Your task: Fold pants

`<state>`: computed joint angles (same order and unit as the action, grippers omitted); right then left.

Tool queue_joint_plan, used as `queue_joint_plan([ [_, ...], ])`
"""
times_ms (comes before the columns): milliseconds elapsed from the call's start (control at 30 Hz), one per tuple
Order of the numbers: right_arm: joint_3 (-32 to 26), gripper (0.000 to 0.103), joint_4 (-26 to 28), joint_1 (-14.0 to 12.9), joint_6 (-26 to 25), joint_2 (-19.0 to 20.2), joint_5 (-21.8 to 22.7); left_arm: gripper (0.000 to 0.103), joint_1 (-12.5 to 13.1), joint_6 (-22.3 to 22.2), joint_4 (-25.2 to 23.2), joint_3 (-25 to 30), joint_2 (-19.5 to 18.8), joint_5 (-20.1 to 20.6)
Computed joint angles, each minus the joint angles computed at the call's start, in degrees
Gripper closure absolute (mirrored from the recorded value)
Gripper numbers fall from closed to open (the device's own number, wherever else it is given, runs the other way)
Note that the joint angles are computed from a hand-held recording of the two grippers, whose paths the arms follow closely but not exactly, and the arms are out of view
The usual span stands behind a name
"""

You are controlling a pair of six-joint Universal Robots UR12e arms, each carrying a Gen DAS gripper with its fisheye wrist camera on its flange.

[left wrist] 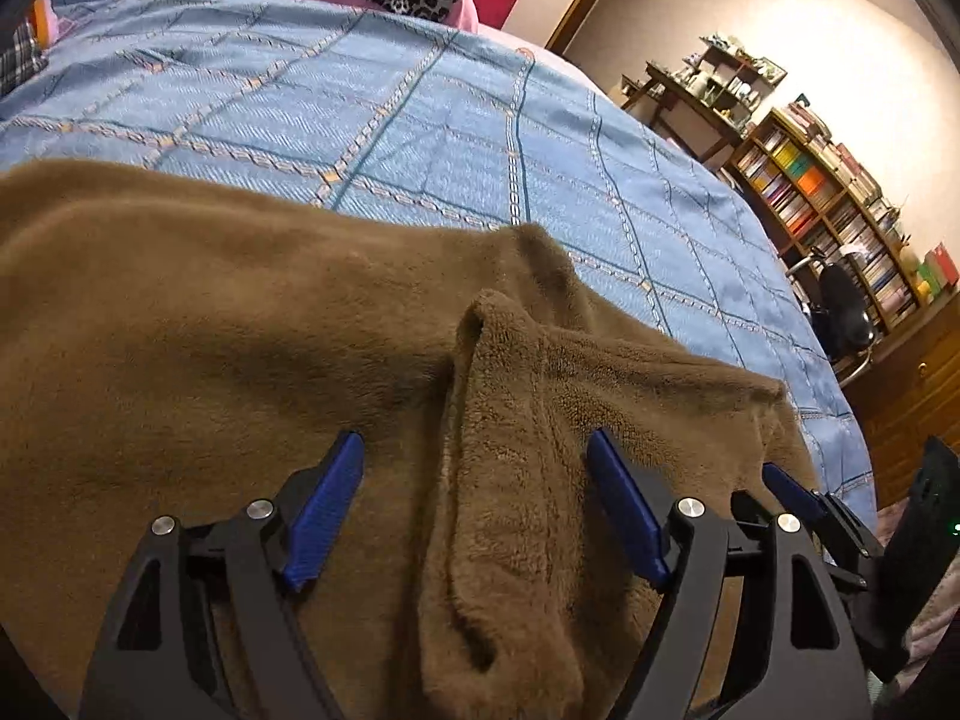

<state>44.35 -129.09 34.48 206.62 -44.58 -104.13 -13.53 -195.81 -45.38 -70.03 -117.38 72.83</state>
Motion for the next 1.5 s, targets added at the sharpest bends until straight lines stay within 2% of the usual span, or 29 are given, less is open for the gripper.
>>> queue_joint_plan([
  [167,-0.8,0.038,-0.1,0.1,3.1,-0.1,0.2,0.026,0.8,-1.1,5.3,-3.5,3.6,2.2],
  [233,-1.2,0.038,-0.9,0.2,3.1,0.0,0.1,0.026,1.4,-2.3,6.0,-5.0,5.1,3.5],
  [400,-5.7,0.038,-2.2,1.5,-1.5,2.1,-1.7,0.026,3.5,-6.4,6.6,-9.2,8.8,5.5],
  [500,-8.1,0.031,-2.5,2.0,-3.8,3.3,-0.5,0.026,5.0,-9.7,6.5,-11.5,10.8,6.8],
  [633,-12.3,0.031,-0.8,2.5,-5.6,5.4,0.9,0.026,6.5,-11.3,5.7,-13.7,13.0,9.5],
  [733,-14.9,0.031,0.9,2.8,-6.3,6.8,2.3,0.026,7.9,-14.0,5.1,-15.3,14.4,10.0],
  [833,-16.4,0.031,2.2,3.2,-7.0,7.7,3.0,0.015,9.6,-18.6,5.8,-17.3,15.5,10.3],
  [900,-17.4,0.031,3.1,3.3,-7.3,8.2,3.2,0.015,10.5,-21.1,6.6,-18.3,15.8,9.2],
  [1067,-18.3,0.031,3.9,3.5,-6.7,8.7,2.9,0.015,13.1,-26.6,8.4,-19.7,15.0,3.1],
  [1133,-17.9,0.031,3.8,3.5,-6.1,8.5,2.8,0.013,13.9,-29.1,10.7,-20.1,14.4,1.0],
  [1267,-17.4,0.031,4.0,3.4,-5.1,8.3,3.1,0.012,14.6,-31.2,13.7,-19.9,13.4,-0.3],
  [1500,-17.0,0.031,3.9,3.4,-5.2,8.2,3.0,0.012,14.4,-31.3,14.4,-18.2,11.6,0.2],
])
